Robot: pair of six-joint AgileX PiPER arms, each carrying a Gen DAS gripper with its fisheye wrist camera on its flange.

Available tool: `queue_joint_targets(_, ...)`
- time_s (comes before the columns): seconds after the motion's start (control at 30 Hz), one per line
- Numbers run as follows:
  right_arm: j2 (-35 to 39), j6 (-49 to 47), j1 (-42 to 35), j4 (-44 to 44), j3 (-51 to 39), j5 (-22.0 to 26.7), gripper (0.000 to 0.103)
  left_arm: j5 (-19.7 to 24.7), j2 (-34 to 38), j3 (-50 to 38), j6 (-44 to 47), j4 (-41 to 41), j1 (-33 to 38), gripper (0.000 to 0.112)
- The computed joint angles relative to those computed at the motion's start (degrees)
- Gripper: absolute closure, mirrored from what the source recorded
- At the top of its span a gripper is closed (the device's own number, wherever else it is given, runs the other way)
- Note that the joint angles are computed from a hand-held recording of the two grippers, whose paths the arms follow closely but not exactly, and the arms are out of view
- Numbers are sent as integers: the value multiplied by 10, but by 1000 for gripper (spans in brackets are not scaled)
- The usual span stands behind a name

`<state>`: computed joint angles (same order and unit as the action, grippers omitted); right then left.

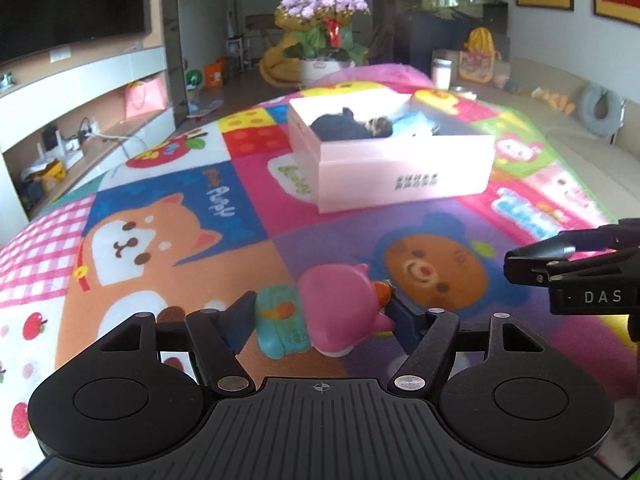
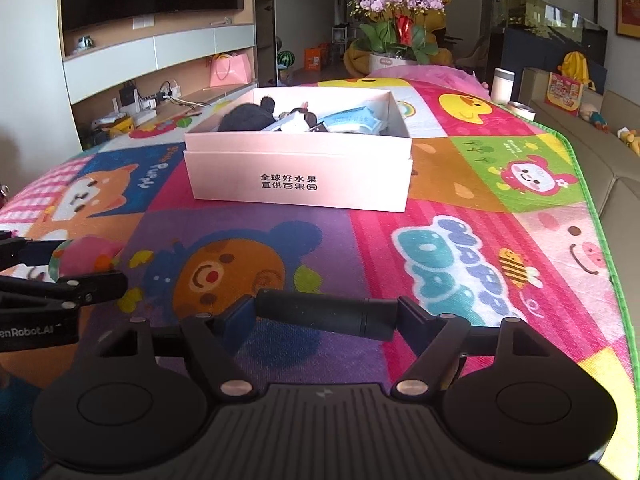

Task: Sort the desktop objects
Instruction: 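Grasp the pink bird toy with the left tool while the right tool holds the stick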

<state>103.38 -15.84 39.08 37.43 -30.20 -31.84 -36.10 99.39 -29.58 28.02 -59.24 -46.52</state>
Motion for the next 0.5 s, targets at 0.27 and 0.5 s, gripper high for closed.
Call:
queue_joint_targets(0.27,-145,-96,7,57,66,-92,27,56,-108,-74,107,5,43,38)
queue_joint_targets(0.5,-170,-151,-26,65,9,-125,27,124,10,-346,98,95,141,11)
